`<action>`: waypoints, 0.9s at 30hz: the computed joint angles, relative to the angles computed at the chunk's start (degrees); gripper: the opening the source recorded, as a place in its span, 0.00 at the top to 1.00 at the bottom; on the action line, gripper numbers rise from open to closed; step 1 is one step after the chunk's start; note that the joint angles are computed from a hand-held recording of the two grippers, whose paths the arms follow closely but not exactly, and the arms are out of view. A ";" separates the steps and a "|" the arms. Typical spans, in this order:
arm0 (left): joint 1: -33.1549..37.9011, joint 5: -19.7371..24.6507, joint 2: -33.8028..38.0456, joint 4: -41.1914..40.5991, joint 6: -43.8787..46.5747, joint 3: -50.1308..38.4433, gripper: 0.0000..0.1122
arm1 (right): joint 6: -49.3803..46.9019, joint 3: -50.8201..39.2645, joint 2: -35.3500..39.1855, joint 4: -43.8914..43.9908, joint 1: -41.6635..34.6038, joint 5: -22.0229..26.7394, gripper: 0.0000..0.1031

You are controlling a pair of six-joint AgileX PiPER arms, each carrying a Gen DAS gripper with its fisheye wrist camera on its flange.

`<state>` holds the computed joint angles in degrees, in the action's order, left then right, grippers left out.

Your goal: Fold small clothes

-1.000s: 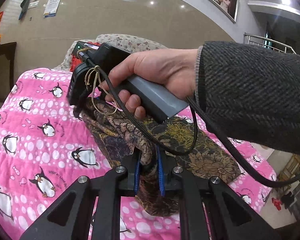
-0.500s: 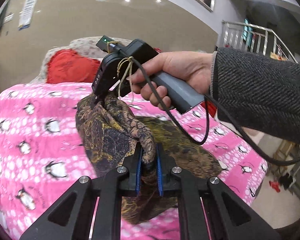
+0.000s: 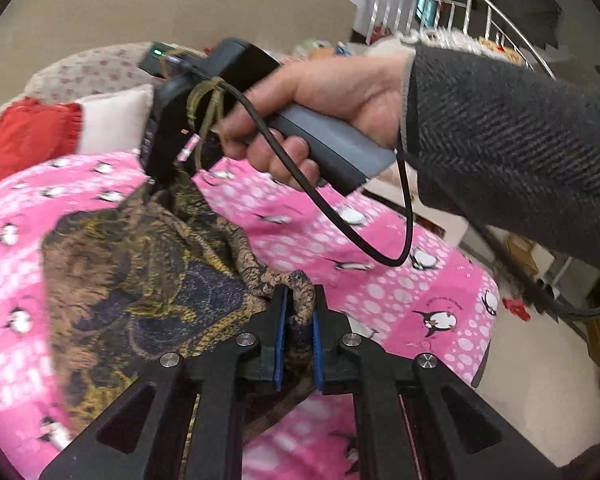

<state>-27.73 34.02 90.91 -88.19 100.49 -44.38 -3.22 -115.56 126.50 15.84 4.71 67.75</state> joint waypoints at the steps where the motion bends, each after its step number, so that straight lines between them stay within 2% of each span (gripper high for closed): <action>1: -2.41 -1.81 1.82 -0.46 0.29 -0.69 1.00 | -1.01 3.03 -0.92 0.60 -1.05 -1.78 0.93; 6: -7.14 -2.84 7.49 2.57 -1.66 -2.04 1.00 | -4.28 12.40 -0.29 0.98 -3.80 -7.69 0.91; 9: -7.56 -3.20 7.38 5.84 -5.18 -2.05 1.00 | -5.52 21.43 -2.74 4.39 -5.09 -17.23 0.84; 11: -4.80 -0.49 4.45 8.67 -8.16 -0.85 1.00 | -5.64 24.41 -4.67 5.37 -5.49 -19.58 0.80; 14: 4.36 4.21 -4.46 10.12 -6.97 4.04 1.00 | -6.11 31.89 -12.12 5.81 -5.44 -24.60 0.76; 17: 14.62 6.50 -8.89 9.88 -5.43 6.66 0.87 | -13.73 45.15 -25.71 9.43 -4.30 -31.97 0.72; 18: 18.88 6.95 -9.54 9.28 -5.18 7.32 0.87 | -18.77 49.14 -29.18 12.86 -3.93 -34.29 0.63; 19: 20.84 7.26 -8.72 9.78 -6.26 6.82 0.87 | -24.50 54.59 -34.41 17.29 -2.19 -36.84 0.49; 21: 24.16 8.55 -4.91 13.90 -12.47 4.53 0.88 | -34.98 63.60 -41.15 24.97 2.29 -42.48 0.36; 22: 24.29 8.81 -2.18 14.68 -14.31 3.78 0.91 | -37.44 66.41 -42.55 26.25 4.68 -43.56 0.37; 23: 23.48 6.79 0.29 14.34 -14.47 4.02 0.99 | -37.61 67.79 -42.95 25.32 6.05 -43.66 0.37; 24: 22.37 4.89 2.91 14.95 -15.94 4.05 1.00 | -35.48 69.59 -42.26 22.28 9.50 -46.06 0.39; 26: 23.43 6.80 6.86 11.75 -13.58 4.19 1.00 | -25.92 71.90 -39.13 11.33 13.04 -49.61 0.50; 27: 23.23 6.27 6.63 11.55 -13.55 4.20 1.00 | -21.15 74.47 -36.95 5.60 14.27 -53.03 0.51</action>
